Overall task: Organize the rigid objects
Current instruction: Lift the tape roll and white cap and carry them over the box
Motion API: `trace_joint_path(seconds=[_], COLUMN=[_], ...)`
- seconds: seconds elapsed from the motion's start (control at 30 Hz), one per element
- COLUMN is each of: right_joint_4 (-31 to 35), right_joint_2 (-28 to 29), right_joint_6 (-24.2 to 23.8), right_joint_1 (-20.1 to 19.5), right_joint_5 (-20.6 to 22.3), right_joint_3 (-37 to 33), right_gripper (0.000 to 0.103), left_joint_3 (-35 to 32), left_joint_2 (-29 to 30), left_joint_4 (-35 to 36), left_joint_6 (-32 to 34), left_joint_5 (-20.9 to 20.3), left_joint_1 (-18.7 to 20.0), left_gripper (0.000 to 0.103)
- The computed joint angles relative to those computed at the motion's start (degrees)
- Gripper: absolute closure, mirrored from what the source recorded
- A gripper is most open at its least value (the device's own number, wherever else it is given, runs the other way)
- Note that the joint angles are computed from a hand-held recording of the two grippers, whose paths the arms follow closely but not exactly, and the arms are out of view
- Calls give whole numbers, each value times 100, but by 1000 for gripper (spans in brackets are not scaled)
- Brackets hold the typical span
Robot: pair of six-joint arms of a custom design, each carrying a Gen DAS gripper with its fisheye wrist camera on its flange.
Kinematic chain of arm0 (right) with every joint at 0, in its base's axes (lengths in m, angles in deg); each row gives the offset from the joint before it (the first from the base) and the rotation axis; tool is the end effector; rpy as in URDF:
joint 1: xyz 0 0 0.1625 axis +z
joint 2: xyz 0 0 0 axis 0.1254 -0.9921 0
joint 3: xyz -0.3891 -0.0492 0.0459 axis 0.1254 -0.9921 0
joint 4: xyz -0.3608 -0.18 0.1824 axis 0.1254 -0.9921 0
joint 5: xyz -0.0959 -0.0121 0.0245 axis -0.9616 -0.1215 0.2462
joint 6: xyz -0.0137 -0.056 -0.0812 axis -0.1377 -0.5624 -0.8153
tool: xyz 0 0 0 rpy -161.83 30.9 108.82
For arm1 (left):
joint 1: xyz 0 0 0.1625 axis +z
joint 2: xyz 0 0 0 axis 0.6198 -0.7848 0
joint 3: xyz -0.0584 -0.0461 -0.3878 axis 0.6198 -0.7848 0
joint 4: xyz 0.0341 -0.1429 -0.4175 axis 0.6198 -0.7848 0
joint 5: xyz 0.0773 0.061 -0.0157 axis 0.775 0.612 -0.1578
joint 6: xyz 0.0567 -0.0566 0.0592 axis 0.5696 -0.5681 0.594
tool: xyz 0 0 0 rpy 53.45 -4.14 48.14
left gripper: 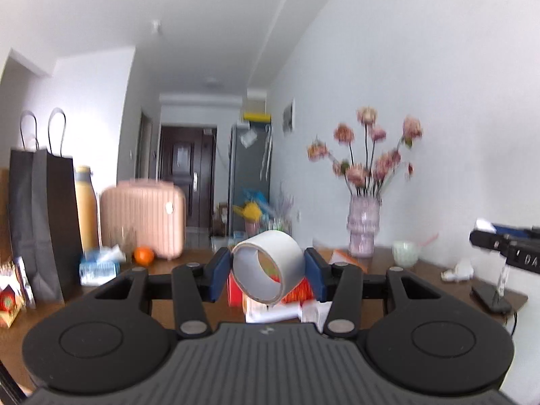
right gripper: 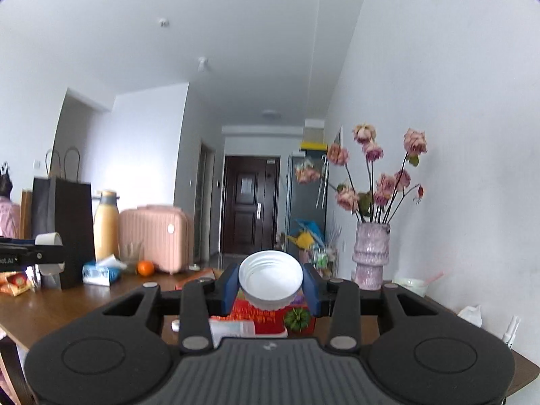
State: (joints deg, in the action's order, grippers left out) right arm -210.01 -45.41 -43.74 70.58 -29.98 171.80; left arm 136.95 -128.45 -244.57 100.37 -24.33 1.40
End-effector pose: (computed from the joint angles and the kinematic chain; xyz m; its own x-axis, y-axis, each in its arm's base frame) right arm 0.0824 -0.2722 0.1719 -0.6631 0.2108 0.7182 -0.7307 0.0259 -0.6822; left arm -0.1752 -0.3808 0.0936 -0.6532 0.4751 -0.5896 0.6927 0.0605 -0.7187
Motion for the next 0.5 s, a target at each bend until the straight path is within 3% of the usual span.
trace_joint_path(seconds=[0.1,0.27,0.5], right_joint_4=[58,101,345], right_joint_2=[-51,179,227], right_joint_6=[123,261,503], right_joint_1=[48,-217,-522], right_joint_5=[-42,189,336], right_joint_3=[-104,-175,-298], right_gripper=[64,64,64], left_joint_3=[7,26,-311], left_joint_2=[-55,6,100], left_joint_4=[30,51,599], left_joint_6=[-135,-1,-66], left_joint_5=[-97,-107,-119], left_joint_1=[21,86,368], left_gripper=[54,54,54])
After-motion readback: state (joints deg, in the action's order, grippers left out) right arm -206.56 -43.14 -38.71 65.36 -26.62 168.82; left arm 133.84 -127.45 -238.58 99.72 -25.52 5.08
